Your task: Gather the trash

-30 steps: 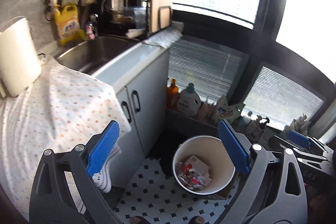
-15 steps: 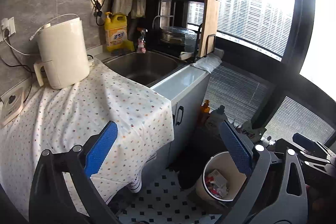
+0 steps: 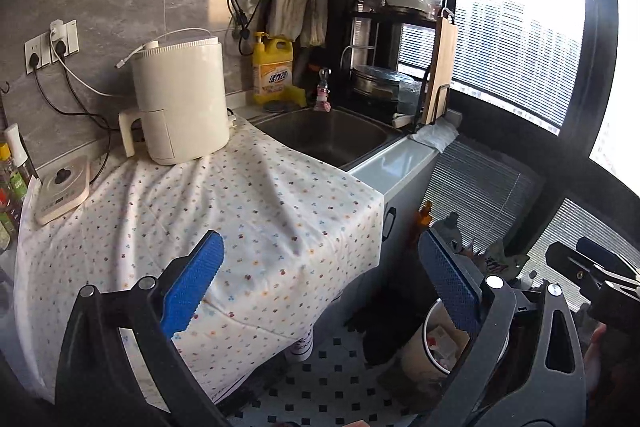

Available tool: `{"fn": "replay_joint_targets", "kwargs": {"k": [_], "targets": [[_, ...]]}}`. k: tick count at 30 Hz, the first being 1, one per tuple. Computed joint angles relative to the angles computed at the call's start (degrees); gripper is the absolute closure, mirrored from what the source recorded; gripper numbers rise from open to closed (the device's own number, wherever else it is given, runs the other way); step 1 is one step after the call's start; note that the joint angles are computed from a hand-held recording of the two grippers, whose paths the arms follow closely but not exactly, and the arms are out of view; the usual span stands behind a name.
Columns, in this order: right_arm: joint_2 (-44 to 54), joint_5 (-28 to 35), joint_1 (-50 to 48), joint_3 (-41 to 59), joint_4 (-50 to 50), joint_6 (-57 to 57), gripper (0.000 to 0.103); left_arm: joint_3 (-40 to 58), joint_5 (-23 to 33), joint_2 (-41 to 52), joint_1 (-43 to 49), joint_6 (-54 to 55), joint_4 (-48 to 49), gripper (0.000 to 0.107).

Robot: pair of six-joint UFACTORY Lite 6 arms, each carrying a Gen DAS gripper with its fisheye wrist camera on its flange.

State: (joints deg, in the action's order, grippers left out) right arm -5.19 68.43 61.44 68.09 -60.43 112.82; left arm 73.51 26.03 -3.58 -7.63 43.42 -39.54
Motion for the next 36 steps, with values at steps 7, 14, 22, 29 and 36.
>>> {"fn": "replay_joint_targets", "kwargs": {"k": [7,14,22,29,36], "targets": [[4.76,2.53,3.1,5.51,-1.14,0.35,0.008,-2.05,1.7,-2.02,4.56,7.04,-5.54,0.01],[6.65,3.31,3.79,7.23,-1.62,0.46,0.008,-2.24,1.85,-1.84,6.55,10.52,-9.07,0.01],[6.72,3.36,3.51,7.15,-1.41,-0.2,0.008,-2.64,0.8,-1.24,5.67,9.6,-8.7,0.01],[6.76,2.87,3.02,7.12,-1.28,-0.94,0.008,-2.87,-0.21,-0.92,5.23,9.52,-8.41,0.01],[6.7,2.46,2.51,7.17,-0.98,-1.76,0.008,-3.0,-0.26,-0.81,5.49,10.5,-9.45,0.01]]}}
